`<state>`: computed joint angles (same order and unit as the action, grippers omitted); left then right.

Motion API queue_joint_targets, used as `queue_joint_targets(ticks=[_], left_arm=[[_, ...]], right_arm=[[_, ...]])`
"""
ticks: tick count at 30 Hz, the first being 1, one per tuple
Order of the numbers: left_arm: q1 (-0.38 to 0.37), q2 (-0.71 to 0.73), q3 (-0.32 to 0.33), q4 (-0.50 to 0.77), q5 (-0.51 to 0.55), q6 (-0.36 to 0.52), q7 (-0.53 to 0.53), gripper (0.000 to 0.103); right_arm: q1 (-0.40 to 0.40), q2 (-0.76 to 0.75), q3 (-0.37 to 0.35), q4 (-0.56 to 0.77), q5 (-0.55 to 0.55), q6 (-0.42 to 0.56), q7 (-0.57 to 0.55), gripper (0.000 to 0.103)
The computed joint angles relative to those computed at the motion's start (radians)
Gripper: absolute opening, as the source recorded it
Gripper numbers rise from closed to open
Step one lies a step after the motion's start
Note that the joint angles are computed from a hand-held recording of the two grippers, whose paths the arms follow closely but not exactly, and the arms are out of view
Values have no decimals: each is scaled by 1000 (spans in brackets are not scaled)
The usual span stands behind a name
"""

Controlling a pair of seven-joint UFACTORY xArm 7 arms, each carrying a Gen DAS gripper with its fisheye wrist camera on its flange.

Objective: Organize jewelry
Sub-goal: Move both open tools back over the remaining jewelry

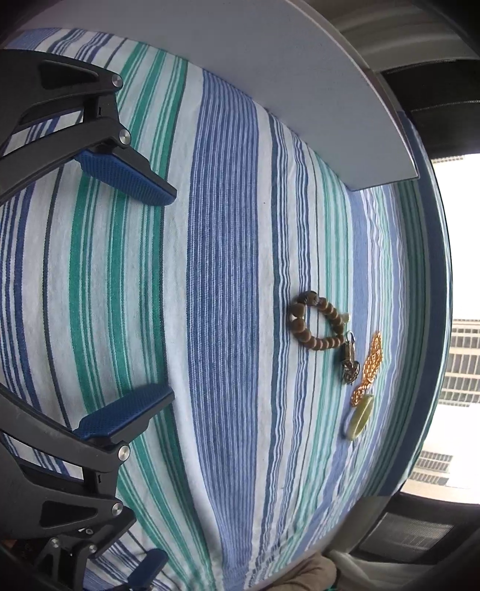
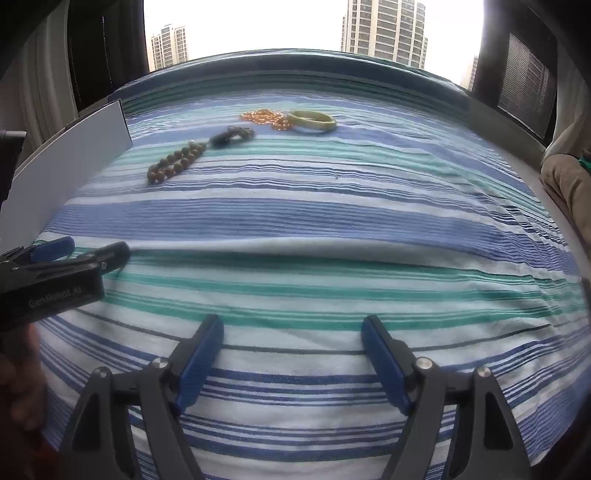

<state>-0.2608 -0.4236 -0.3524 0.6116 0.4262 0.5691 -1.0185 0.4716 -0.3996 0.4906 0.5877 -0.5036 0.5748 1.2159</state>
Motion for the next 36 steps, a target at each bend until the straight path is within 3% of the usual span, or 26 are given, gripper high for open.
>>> queue_joint_targets(ticks=[10,36], left_arm=[[-6,15,2,8,1,-5,8,102],[-9,14,4,6,4,-6,5,102]], right_arm=[[-29,-15,30,-25,-61,-40,44,83],[-29,-15,28,-26,-78,-42,57,83]])
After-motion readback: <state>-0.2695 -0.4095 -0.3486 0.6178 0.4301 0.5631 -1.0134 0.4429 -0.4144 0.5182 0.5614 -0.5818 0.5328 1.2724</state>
